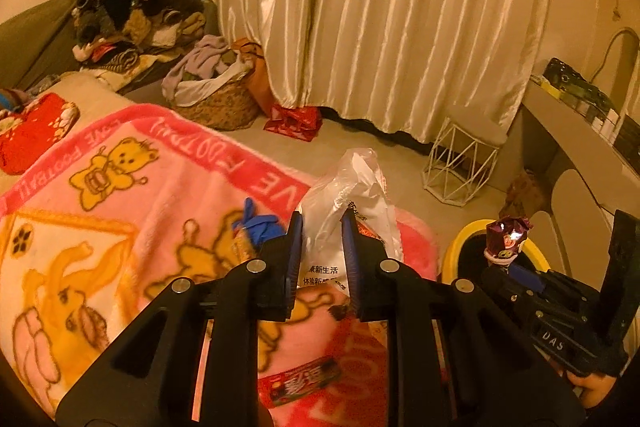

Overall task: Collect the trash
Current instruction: 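Lift the white bag and purple wrappers toward the yellow bin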

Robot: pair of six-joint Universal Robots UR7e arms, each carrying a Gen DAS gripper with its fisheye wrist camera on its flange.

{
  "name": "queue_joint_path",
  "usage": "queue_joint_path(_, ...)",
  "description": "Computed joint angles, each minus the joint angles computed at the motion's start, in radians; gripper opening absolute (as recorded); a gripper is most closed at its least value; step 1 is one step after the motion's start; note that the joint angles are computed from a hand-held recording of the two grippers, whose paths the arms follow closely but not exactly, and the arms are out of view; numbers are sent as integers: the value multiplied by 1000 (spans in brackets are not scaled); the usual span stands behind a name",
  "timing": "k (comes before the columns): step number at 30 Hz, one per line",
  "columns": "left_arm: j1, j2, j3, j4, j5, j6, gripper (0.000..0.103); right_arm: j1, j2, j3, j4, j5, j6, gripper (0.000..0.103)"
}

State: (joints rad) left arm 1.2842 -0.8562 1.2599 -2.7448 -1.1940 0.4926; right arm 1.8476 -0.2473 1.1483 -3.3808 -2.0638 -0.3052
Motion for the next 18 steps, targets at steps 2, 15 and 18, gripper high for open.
queue_joint_path(2,-4,-2,8,-2,-4,3,14,-4,-17,30,-32,-7,6,26)
queue_joint_path(15,-39,8,56,0,-37,14,14,-30,-97,172,-180,-63,51,26)
queue_joint_path(18,-47,9,74,-4,-43,19,14,-34,-109,198,-205,-74,60,26)
